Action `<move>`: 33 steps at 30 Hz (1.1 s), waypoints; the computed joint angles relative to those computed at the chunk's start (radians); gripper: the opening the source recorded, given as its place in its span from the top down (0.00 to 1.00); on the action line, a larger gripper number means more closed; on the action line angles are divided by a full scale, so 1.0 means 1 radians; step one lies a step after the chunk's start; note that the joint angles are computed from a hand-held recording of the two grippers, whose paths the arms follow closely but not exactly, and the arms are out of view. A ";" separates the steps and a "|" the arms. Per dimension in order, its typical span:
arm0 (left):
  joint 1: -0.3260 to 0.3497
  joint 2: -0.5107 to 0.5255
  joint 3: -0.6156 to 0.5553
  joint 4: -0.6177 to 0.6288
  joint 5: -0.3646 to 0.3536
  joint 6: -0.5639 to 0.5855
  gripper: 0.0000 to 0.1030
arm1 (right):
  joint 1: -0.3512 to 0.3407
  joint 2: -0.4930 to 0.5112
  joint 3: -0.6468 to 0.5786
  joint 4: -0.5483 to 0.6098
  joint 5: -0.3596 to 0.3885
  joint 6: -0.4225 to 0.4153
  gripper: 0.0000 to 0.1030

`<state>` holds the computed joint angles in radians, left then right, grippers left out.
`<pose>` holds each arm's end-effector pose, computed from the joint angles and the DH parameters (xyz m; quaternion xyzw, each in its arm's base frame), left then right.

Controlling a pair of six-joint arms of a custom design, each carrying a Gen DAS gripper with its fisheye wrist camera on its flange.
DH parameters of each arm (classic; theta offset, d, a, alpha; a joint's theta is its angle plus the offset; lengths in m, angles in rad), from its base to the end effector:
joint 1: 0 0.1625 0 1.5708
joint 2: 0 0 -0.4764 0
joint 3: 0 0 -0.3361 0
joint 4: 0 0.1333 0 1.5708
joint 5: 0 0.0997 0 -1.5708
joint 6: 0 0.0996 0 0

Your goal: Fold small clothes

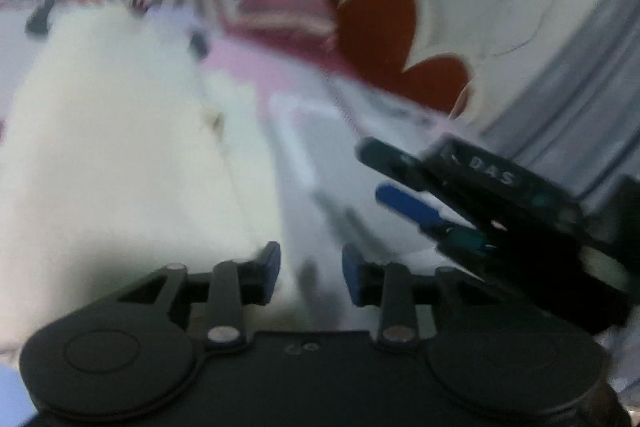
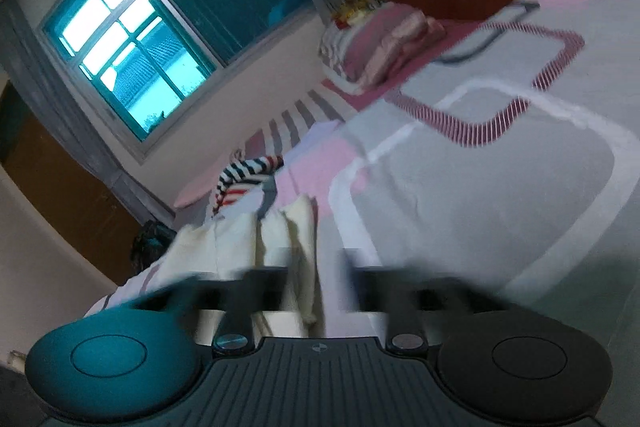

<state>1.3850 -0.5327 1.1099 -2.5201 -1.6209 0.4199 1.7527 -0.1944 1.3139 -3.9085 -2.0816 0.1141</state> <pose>-0.0256 -0.8307 0.1646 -0.2974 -0.9363 0.1865 0.0029 0.2153 -0.7026 0.0156 -0.1176 -0.7980 0.5781 0.1233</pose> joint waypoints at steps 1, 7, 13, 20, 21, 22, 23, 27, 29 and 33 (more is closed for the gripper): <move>0.003 -0.011 0.005 -0.033 0.012 -0.004 0.57 | 0.000 0.000 0.007 -0.022 0.038 -0.028 0.46; 0.046 0.061 -0.220 -0.100 0.163 -0.089 0.42 | -0.003 -0.008 -0.055 0.176 0.211 -0.073 0.55; 0.064 0.115 -0.325 -0.054 0.250 -0.101 0.46 | -0.011 0.050 -0.220 0.421 0.223 -0.068 0.55; 0.075 0.153 -0.426 0.040 0.252 -0.115 0.44 | -0.024 0.073 -0.289 0.530 0.215 -0.044 0.55; 0.080 0.161 -0.444 0.055 0.246 -0.115 0.43 | -0.027 0.072 -0.294 0.547 0.226 -0.038 0.55; 0.083 0.166 -0.454 0.062 0.244 -0.110 0.43 | -0.035 0.074 -0.309 0.564 0.245 -0.034 0.55; 0.083 0.163 -0.445 0.056 0.242 -0.101 0.42 | -0.039 0.071 -0.310 0.578 0.266 -0.024 0.55; 0.088 0.166 -0.463 0.079 0.236 -0.074 0.42 | -0.051 0.065 -0.334 0.629 0.309 -0.032 0.74; 0.086 0.169 -0.485 0.104 0.240 -0.077 0.42 | -0.045 0.064 -0.329 0.614 0.295 -0.057 0.91; 0.077 0.159 -0.472 0.099 0.248 -0.055 0.44 | -0.012 0.076 -0.325 0.544 0.226 -0.143 0.92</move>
<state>1.4618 -0.3738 0.6374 -2.4214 -1.3732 0.3645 1.7411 -0.1183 0.9885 -3.3643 -1.8555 -0.0287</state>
